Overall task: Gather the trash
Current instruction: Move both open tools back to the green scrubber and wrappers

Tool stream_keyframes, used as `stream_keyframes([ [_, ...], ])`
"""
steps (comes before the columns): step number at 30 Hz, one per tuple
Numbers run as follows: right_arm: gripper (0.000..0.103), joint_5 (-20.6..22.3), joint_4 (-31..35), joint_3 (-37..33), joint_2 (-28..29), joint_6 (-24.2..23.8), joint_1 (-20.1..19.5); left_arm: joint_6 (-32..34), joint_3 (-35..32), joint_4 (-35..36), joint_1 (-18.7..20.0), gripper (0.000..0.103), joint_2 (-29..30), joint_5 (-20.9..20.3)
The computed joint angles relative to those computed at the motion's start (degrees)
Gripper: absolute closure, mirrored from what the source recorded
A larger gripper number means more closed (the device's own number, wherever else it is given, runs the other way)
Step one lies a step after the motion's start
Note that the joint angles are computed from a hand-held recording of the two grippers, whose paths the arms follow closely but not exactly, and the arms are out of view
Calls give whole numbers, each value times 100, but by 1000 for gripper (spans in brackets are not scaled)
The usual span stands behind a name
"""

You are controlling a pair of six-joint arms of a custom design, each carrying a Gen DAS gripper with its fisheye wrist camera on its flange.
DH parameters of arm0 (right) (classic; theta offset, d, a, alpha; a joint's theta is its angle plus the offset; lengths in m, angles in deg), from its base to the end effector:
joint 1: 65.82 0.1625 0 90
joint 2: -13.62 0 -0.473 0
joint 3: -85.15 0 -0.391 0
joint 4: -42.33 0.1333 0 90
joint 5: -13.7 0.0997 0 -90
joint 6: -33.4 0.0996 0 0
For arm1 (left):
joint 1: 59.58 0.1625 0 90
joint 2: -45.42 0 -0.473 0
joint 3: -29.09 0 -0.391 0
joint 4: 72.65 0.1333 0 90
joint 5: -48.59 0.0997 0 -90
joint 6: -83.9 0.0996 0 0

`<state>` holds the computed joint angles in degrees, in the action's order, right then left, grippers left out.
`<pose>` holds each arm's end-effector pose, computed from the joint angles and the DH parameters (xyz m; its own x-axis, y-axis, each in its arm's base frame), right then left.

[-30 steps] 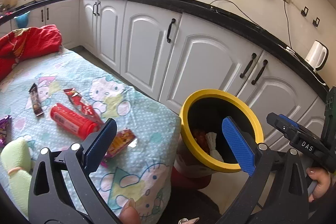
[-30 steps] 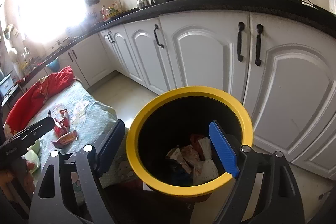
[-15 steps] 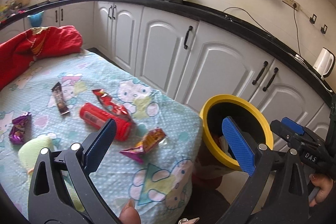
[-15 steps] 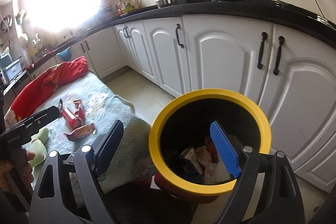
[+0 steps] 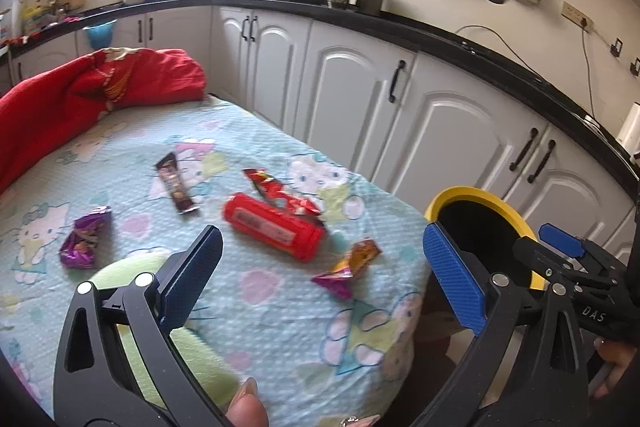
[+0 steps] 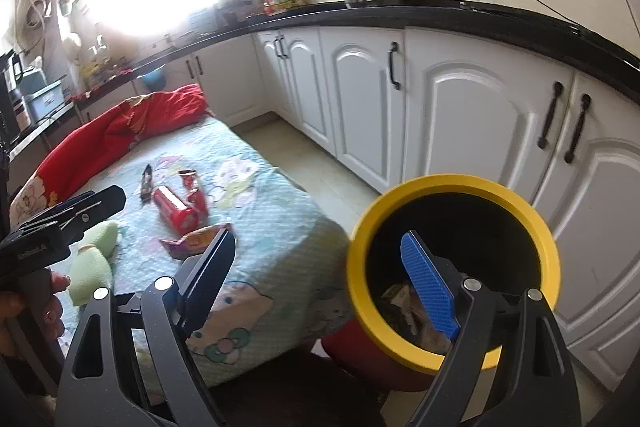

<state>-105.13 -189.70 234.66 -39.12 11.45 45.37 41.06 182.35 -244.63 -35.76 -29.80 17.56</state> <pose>0.2141 -0.3164 0.1601 -0.7773 -0.2428 0.5803 -0.5876 0.6097 -0.5319 -0.1904 -0.3231 0.1930 -0.8127 0.0544 -0.5801 0.4910 0.5999 -0.6317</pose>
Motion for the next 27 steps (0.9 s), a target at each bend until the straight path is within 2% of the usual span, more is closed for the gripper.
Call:
stream_keyframes([
  [12, 21, 47, 504, -503, 474, 143, 379, -1107, 126, 2100, -32, 11, -1342, 396],
  [19, 21, 57, 722, -770, 755, 271, 380, -1713, 116, 3394, -43, 11, -2033, 417],
  [27, 21, 93, 1009, -1049, 1020, 397, 340, -1994, 160, 3981, 57, 11, -2375, 246],
])
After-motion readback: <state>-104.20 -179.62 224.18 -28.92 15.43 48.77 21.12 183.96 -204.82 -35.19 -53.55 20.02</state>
